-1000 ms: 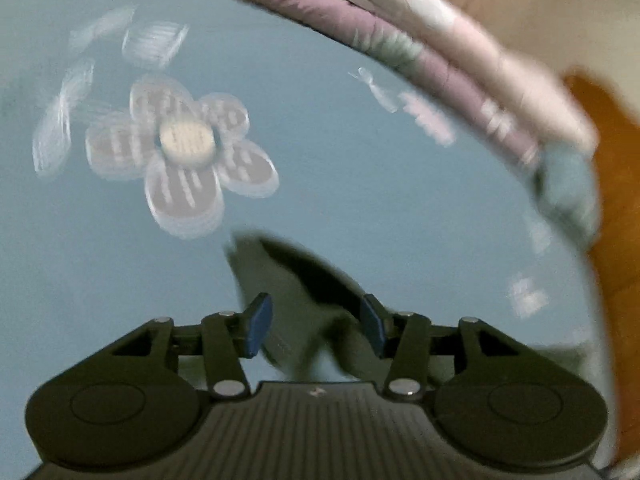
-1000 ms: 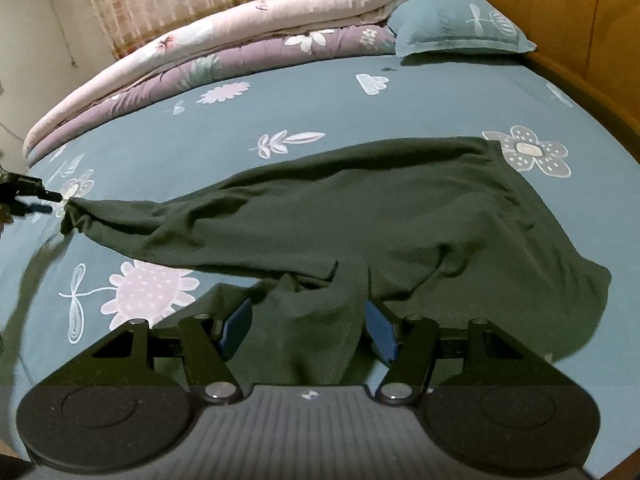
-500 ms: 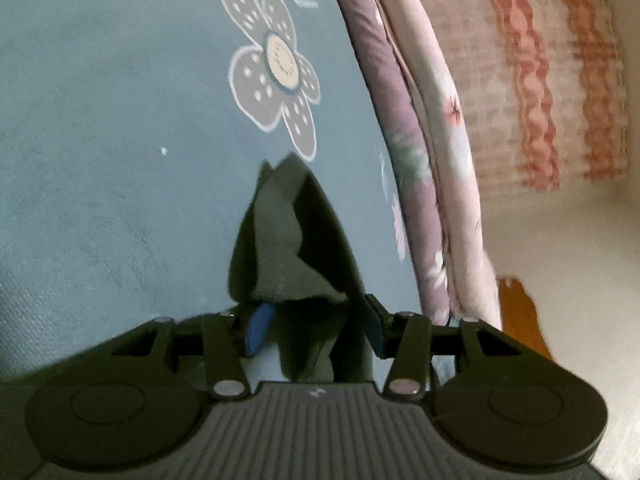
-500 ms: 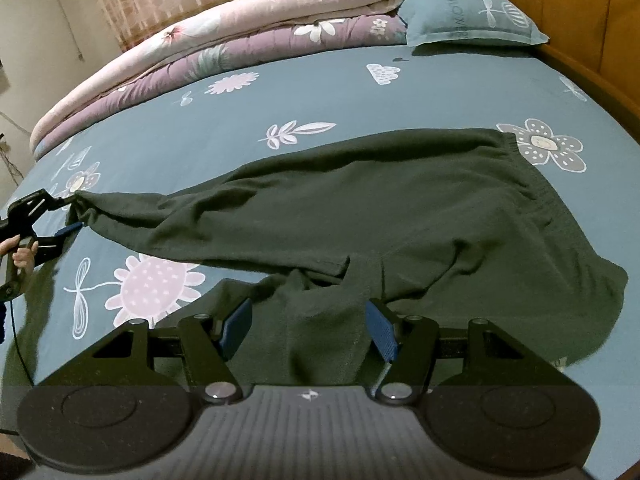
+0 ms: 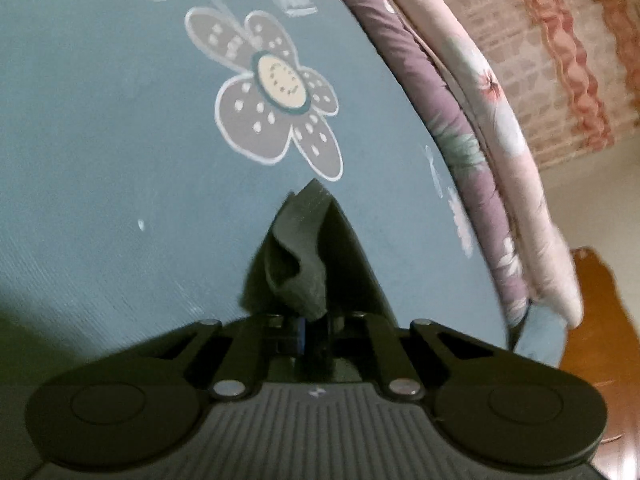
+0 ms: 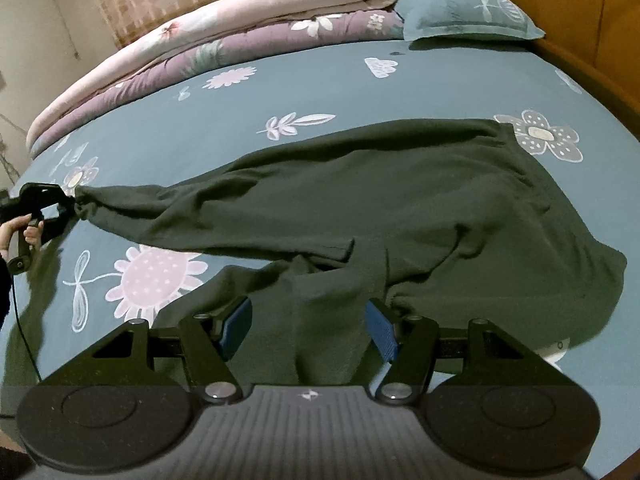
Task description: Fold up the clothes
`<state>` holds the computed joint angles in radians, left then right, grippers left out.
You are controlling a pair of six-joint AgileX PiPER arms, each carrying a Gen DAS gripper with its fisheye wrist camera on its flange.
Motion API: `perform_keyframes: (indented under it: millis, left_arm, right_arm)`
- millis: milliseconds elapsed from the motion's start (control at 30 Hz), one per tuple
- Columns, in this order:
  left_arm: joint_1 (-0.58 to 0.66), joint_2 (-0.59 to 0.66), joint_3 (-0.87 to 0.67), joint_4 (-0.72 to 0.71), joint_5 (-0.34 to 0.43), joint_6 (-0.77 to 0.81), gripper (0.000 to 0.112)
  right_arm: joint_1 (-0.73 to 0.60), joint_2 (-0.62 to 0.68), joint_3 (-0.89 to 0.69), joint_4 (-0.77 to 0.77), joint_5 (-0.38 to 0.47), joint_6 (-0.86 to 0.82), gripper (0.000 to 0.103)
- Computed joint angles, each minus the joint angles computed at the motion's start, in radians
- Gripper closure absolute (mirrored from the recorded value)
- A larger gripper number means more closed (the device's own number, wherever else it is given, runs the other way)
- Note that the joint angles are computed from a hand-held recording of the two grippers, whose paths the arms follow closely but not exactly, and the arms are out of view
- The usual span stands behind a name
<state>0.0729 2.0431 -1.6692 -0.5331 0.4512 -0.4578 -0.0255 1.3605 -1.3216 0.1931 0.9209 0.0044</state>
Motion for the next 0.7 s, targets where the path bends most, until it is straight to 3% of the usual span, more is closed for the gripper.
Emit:
perform_keyframes:
  millis: [100, 300, 467, 600, 700]
  left_arm:
    - [-0.008, -0.044, -0.016, 0.206, 0.038, -0.084, 0.106]
    - [-0.023, -0.181, 0.059, 0.422, 0.104, -0.130, 0.106]
    - [-0.016, -0.195, 0.103, 0.466, 0.196, -0.150, 0.106]
    - [-0.039, -0.216, 0.179, 0.526, 0.129, -0.242, 0.105]
    - [-0.052, -0.228, 0.197, 0.570, 0.126, -0.318, 0.105]
  right_arm:
    - [0.019, 0.000, -0.031, -0.037, 0.022, 0.006, 0.035]
    - [0.025, 0.058, -0.126, -0.055, 0.062, -0.064, 0.035]
    - [0.017, 0.152, -0.246, -0.012, 0.074, -0.223, 0.036]
    - [-0.006, 0.255, -0.364, 0.028, 0.082, -0.407, 0.050]
    - [-0.055, 0.424, -0.580, 0.119, 0.179, -0.549, 0.059]
